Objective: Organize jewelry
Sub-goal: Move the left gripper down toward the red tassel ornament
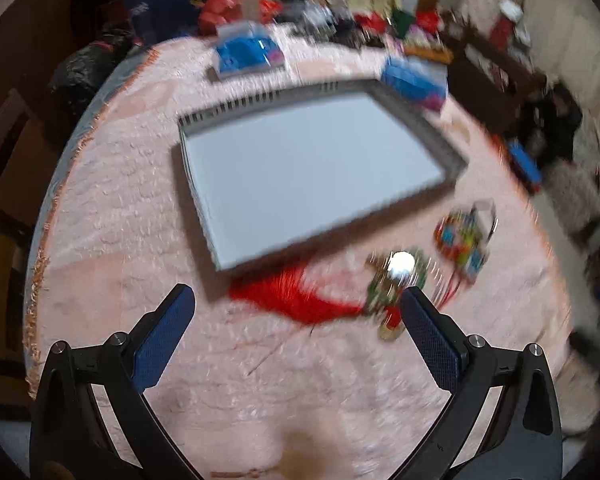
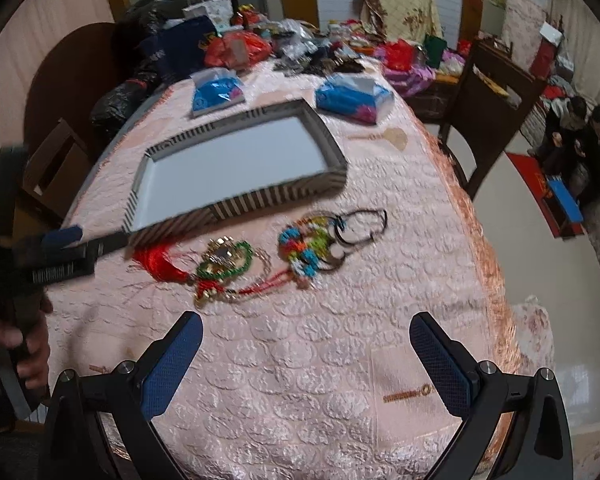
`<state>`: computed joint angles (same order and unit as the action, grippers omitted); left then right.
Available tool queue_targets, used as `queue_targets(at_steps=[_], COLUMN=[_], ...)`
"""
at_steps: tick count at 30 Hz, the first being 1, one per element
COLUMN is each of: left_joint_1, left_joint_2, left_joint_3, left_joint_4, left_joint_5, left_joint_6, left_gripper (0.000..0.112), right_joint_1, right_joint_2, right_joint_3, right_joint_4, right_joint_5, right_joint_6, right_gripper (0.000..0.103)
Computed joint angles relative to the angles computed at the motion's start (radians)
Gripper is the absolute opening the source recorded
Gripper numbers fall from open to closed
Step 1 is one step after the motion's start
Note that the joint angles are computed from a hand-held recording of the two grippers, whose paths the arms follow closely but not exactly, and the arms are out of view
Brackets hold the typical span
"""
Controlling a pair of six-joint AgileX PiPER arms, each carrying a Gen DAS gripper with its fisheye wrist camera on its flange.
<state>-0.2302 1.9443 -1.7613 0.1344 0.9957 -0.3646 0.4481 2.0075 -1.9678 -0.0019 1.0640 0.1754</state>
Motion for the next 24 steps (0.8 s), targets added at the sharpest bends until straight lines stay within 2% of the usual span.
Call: queue_targets(at_steps=[6,9,15,17,19,22,24], left_joint_1=[-0.028,-0.033,0.000,0.019,0.038,0.031,0.023], left_joint_2=[0.048,0.063,0.086,0.110,0.139,0.183,0.211], left_joint_3=[0.041,0.054,0.083,0.065,0.031,-0.018,-0.053], left_joint_4=[-0.032,-0.053,-0.140,-0.174,-0.209,-0.200,-0.188], left_joint_5=[0.009,-0.010,-0.128,-0.129,-0.114,-0.105,-0.095], left_joint_6=[0.067,0.114,0.295,0.359,0.416,0.495,0.533], left_gripper=[0.103,0.103,0.100,0.093,0.091,0.069,0.068], right_joint_1=[-0.006,-0.005,-0.004,-0.007,-0.012,-0.023,-0.026], right_joint_2=[0.001,0.005,0.005,0.003,0.001,0.003,0.008], right_joint_3=[0.044,0.060,0.090,0.101,0.110,0.110,0.102], right_joint_4=[0.011,0.017,0.021,0.019,0.018,0.022,0.023], right_joint_5=[-0.005,-0.009,-0.008,-0.010,-0.013,-0.012,-0.008], right_joint_6=[0.017,0.022,0.033,0.040,0.046,0.053,0.052], right_gripper=[0.103,0.103,0.103,0.103,0.103,0.103,0.103])
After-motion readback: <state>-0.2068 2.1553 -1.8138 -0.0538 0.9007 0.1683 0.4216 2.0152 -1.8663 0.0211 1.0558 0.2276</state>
